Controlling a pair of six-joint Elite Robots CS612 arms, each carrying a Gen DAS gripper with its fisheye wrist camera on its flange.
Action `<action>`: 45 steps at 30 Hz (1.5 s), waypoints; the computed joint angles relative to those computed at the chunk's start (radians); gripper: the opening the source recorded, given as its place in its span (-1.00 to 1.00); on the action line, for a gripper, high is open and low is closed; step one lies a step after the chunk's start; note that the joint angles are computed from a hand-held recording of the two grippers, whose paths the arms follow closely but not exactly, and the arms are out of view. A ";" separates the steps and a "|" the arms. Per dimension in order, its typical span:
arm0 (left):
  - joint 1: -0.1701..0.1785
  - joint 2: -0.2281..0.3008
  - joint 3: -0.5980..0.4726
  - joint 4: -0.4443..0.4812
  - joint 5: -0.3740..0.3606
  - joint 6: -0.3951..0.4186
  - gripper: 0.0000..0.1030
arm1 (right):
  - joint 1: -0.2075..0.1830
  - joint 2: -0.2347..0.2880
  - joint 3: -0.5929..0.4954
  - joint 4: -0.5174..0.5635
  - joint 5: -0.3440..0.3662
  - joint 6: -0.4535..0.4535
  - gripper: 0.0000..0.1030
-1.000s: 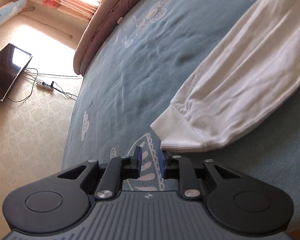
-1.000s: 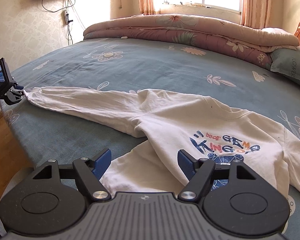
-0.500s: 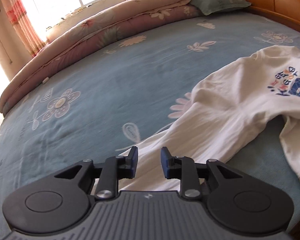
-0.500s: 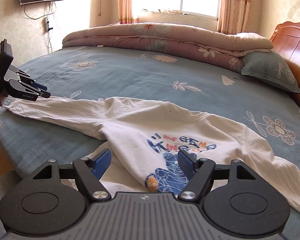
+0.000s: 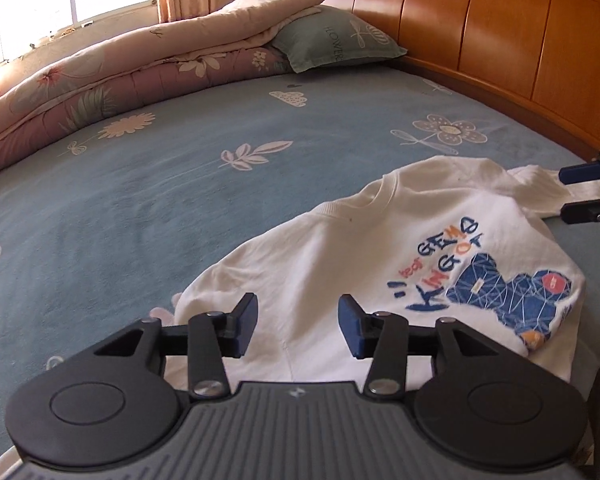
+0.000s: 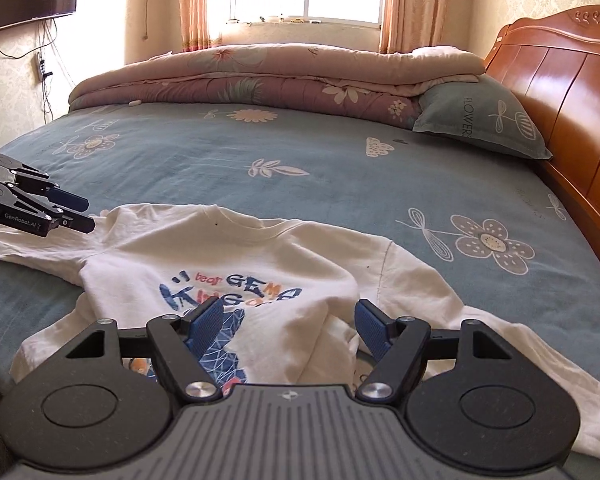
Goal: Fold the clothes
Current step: 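Move both grippers to the shirt shoulders beside the collar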
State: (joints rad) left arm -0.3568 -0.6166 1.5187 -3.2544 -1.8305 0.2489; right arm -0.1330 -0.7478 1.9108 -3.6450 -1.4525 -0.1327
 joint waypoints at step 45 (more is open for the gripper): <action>-0.051 -0.042 -0.388 0.867 -0.068 -0.390 0.18 | -0.146 -0.076 -0.419 1.129 0.612 0.075 0.95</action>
State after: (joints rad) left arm -0.4077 -0.6581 1.1306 -2.3872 -1.8990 -0.1411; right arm -0.2789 -0.8239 1.4920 -2.5160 -0.8402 -0.0574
